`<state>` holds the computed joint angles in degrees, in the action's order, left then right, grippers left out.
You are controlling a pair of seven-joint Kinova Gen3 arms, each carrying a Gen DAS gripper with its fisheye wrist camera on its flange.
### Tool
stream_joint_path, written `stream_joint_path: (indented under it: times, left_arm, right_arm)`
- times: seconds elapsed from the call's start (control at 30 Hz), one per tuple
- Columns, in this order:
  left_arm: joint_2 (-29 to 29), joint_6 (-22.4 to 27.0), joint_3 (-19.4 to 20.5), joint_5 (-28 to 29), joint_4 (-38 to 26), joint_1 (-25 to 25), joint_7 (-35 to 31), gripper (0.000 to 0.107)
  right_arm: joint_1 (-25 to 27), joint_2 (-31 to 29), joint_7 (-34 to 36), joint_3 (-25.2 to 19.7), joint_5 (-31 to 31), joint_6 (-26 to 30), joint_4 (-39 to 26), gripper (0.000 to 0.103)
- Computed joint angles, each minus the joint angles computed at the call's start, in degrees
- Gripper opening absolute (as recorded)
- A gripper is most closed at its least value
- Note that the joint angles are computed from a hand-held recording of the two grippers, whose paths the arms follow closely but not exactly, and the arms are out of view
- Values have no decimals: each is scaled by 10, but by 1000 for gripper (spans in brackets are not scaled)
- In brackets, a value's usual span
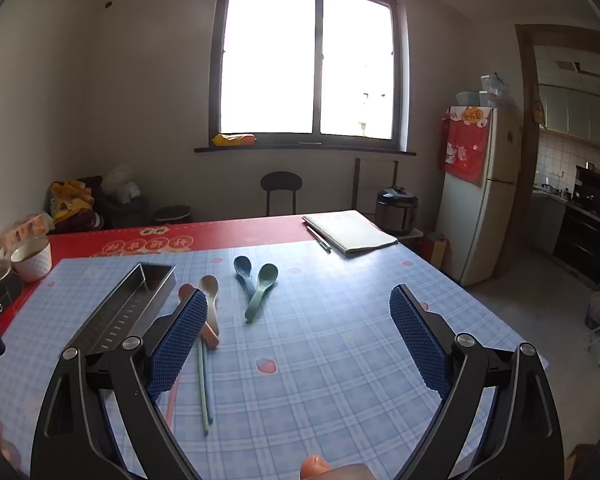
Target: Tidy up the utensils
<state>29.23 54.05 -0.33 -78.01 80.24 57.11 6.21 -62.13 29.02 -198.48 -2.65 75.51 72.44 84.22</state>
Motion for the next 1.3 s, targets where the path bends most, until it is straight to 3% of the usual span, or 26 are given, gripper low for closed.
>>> stream_joint_path:
  times: [1.3]
  left_arm:
    - [-8, 7, 7, -7, 13, -3, 5, 97]
  right_arm:
    - [4, 1, -3, 1, -3, -6, 2, 90]
